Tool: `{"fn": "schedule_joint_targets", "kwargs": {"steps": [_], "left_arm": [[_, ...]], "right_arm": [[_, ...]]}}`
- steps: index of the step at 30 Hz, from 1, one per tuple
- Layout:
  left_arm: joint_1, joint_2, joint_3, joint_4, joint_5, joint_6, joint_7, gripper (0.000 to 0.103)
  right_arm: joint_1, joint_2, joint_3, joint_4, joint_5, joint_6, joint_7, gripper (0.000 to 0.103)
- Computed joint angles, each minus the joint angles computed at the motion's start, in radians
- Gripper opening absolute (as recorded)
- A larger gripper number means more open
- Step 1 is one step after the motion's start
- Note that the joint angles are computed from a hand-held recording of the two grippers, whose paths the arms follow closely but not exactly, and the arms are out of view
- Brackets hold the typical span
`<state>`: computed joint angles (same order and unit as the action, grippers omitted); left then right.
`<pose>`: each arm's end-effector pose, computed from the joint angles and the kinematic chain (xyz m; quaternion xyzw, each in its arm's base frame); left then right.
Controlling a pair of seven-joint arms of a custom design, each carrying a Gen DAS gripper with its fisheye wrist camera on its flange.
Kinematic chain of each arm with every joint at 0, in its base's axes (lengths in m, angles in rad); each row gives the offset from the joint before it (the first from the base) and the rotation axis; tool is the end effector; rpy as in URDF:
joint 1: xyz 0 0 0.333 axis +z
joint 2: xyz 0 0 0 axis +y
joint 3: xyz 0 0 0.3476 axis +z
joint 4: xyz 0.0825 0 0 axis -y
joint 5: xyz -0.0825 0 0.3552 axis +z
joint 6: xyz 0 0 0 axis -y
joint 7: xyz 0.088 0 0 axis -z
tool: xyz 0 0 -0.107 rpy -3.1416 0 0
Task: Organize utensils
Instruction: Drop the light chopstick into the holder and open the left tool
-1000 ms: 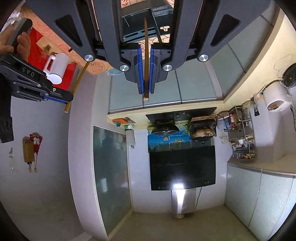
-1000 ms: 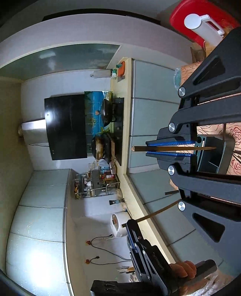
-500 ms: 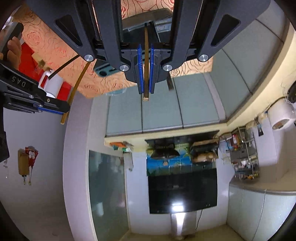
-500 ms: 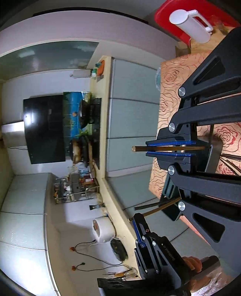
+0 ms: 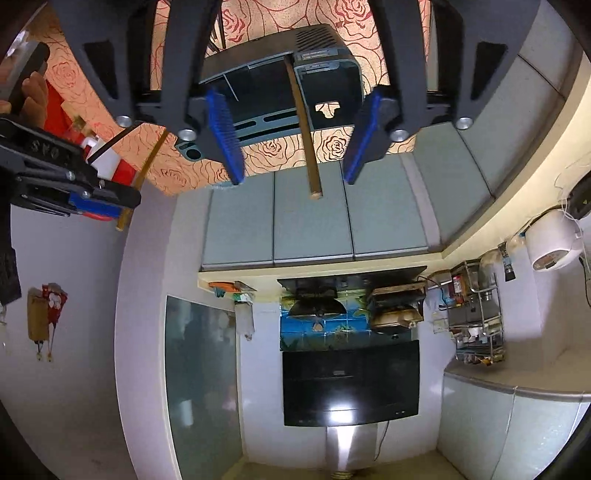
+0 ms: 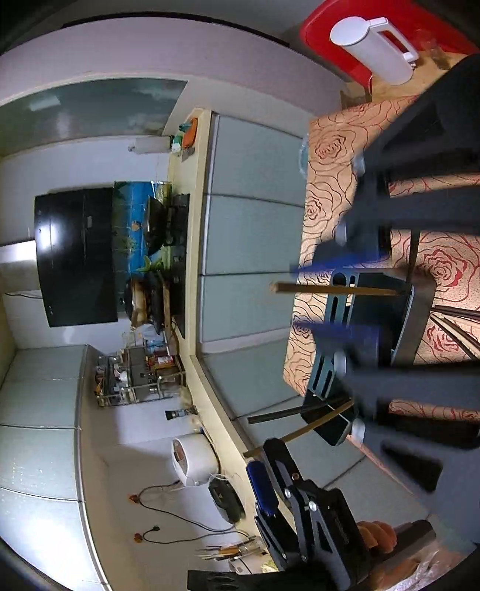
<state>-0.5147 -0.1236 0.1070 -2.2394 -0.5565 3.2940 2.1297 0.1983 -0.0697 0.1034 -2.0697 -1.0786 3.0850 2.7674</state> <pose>0.4912 -0.1494 0.6005 -0.4784 0.6878 -0.4391 0.3245 0.4872 0.2290 0.6006 -0.6449 0.5513 -0.3080 0.4304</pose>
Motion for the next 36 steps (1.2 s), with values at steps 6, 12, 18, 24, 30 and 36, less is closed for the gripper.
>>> {"fn": "schedule_joint_targets", "kwargs": {"steps": [6,12,18,24,30,36], "left_arm": [[-0.05,-0.039,0.056,-0.024,-0.002,0.013,-0.014,0.069],[-0.033,-0.089,0.04,-0.09,0.056,0.081,-0.077,0.082],[0.108,-0.119,-0.09,-0.148,0.092,0.105,-0.115,0.084],[0.165,-0.148,-0.133,-0.208,0.139,0.126,-0.185,0.085],[0.187,-0.192,-0.143,-0.291,0.204,0.157,-0.258,0.086],[0.224,-0.229,-0.163,-0.369,0.271,0.177,-0.321,0.086]], "right_arm": [[-0.026,-0.04,0.022,0.011,-0.185,-0.023,0.173,0.056],[-0.039,-0.081,0.024,0.002,-0.277,-0.028,0.261,0.056],[-0.058,-0.126,0.027,-0.017,-0.372,-0.026,0.365,0.056],[-0.053,-0.166,0.033,-0.051,-0.428,-0.045,0.416,0.056],[-0.039,-0.2,0.03,-0.094,-0.476,-0.067,0.468,0.056],[-0.022,-0.224,0.029,-0.144,-0.502,-0.092,0.515,0.056]]}}
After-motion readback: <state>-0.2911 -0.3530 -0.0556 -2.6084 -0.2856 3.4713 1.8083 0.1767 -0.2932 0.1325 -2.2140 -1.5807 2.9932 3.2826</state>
